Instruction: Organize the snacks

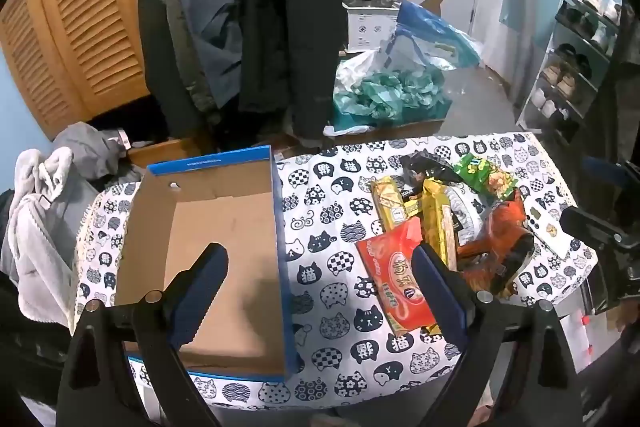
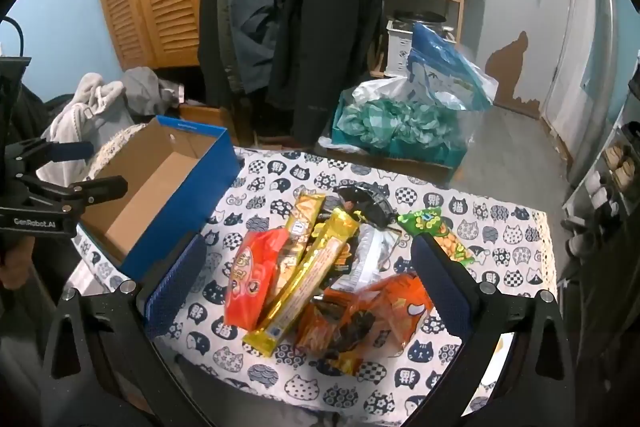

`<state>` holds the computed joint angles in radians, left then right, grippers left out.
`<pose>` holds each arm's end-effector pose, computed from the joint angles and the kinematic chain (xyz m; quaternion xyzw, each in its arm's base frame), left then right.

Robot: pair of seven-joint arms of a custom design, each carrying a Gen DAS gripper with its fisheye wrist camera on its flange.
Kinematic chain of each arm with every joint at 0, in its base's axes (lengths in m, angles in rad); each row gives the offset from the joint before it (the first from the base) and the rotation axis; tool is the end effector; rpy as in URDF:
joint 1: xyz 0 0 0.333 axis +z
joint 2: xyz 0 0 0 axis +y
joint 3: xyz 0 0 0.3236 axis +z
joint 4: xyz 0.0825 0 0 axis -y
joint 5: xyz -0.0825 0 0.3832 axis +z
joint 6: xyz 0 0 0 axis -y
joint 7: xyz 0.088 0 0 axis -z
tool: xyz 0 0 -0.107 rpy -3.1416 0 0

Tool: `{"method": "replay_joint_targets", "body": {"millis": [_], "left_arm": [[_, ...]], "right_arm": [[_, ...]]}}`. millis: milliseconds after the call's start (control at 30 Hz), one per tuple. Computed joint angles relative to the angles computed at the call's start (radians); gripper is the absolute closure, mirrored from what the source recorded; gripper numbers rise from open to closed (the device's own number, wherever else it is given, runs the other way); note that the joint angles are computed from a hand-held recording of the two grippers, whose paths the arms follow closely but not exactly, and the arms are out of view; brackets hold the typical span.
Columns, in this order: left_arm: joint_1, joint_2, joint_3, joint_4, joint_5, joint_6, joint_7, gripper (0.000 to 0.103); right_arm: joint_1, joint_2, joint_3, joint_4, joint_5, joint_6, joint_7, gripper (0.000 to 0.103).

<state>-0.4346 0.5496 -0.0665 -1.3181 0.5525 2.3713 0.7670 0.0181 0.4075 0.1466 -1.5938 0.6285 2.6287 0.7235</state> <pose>0.6745 -0.3482 0.4834 -0.6752 0.6621 -0.2105 0.2478 0.7133 0.0871 0.4750 -0.7996 0.4611 -0.1540 0.3525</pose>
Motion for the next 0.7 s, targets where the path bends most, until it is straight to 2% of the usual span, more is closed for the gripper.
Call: {"method": "replay_joint_targets", "body": {"millis": [367, 400, 433, 467, 700], "left_arm": [[0.006, -0.012, -0.004, -0.020, -0.006, 0.015, -0.001, 0.009], [0.007, -0.012, -0.004, -0.019, -0.008, 0.015, 0.000, 0.009], [0.008, -0.011, -0.005, -0.018, -0.010, 0.013, 0.002, 0.009], [0.009, -0.010, -0.006, -0.016, -0.013, 0.011, 0.005, 0.009], [0.004, -0.019, -0.007, -0.036, -0.008, 0.019, -0.008, 0.009]], "right_arm": [[-0.007, -0.012, 0.006, -0.033, 0.011, 0.019, -0.022, 0.003], [0.004, -0.015, -0.009, -0.032, 0.024, 0.009, -0.032, 0.003], [-0.009, 0.009, 0.010, 0.005, -0.024, 0.002, 0.014, 0.003], [0.004, 0.008, -0.006, 0.006, -0.015, -0.002, 0.009, 0.003], [0.003, 0.004, -0.002, -0.008, -0.020, 0.008, 0.011, 0.003]]}}
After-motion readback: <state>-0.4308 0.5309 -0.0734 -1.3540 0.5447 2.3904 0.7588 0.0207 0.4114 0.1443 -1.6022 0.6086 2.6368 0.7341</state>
